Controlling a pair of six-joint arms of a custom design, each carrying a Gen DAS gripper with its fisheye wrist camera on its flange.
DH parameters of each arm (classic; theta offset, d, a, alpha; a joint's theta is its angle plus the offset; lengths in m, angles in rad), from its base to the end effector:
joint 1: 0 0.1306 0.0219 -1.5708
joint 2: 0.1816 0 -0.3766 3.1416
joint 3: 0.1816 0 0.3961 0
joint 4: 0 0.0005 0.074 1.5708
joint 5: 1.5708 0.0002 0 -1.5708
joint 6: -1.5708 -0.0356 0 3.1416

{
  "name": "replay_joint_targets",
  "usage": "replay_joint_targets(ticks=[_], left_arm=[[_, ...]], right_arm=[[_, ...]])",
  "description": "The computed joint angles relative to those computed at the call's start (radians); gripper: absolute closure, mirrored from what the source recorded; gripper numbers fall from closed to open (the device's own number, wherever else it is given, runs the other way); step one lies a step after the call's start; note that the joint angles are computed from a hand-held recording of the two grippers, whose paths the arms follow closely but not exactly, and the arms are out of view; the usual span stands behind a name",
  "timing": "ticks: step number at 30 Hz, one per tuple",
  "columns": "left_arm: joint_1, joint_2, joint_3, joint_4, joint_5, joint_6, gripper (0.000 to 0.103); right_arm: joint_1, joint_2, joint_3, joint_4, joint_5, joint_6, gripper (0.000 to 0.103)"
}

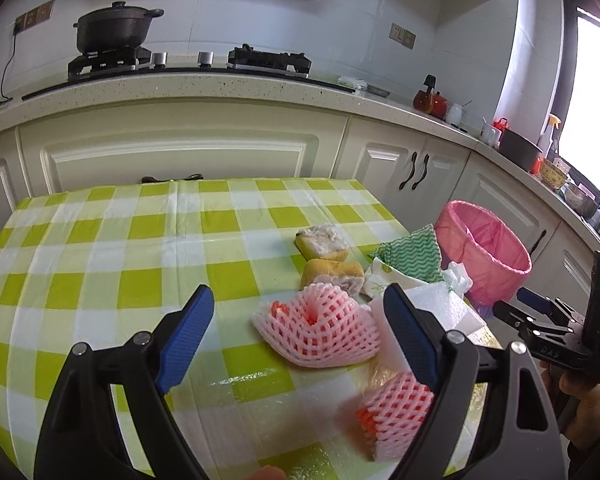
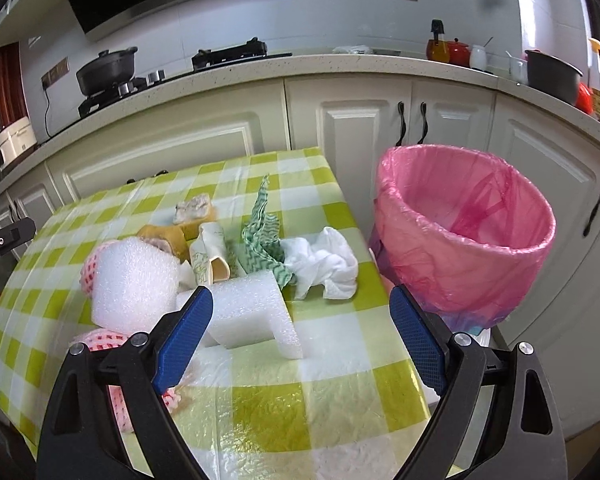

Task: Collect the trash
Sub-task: 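Return both tools to the table and approach the white foam blocks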

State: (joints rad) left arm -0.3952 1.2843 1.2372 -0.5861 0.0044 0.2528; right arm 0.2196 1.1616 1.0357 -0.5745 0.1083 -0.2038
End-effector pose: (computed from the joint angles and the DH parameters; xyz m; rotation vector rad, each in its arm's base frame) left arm 0.4302 -0.1802 0.4215 0.1610 2.2224 -0.3639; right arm 0.4044 0.0858 0.3771 0.0392 2.2679 0.1013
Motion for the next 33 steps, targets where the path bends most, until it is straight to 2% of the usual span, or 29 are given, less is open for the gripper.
replay_joint_targets(ticks=[12, 19, 21, 23, 28, 31, 33], left_arm=[[0.003, 0.040, 0.018, 0.009, 0.097, 0.025, 0.019], [-0.064, 0.075, 0.057, 0.000, 0.109, 0.008, 0.019], [-0.071, 0.079, 0.059, -0.003, 0.106, 0.012, 0.019], [-0.075, 0.080, 0.060, -0.005, 0.099, 0.010, 0.019], [-0.077, 0.076, 0.060, -0.009, 0.088, 0.012, 0.019], [-0.075, 0.076, 0.059, -0.011, 0.088, 0.013, 0.019], [-0.075, 0.075, 0.058, -0.012, 0.087, 0.015, 0.019]], right_arm=[[0.021, 0.086, 0.030, -0.012, -0.010, 0.042, 0.019], [0.016, 0.109, 0.029, 0.009, -0.034, 0.063, 0.026], [0.017, 0.116, 0.036, 0.014, -0.042, 0.077, 0.034], [0.018, 0.116, 0.045, 0.005, -0.048, 0.080, 0.036], [0.014, 0.103, 0.037, -0.004, -0.080, 0.066, 0.036], [0.021, 0.100, 0.035, -0.015, -0.088, 0.068, 0.028], [0.032, 0.101, 0.034, -0.013, -0.081, 0.078, 0.027]])
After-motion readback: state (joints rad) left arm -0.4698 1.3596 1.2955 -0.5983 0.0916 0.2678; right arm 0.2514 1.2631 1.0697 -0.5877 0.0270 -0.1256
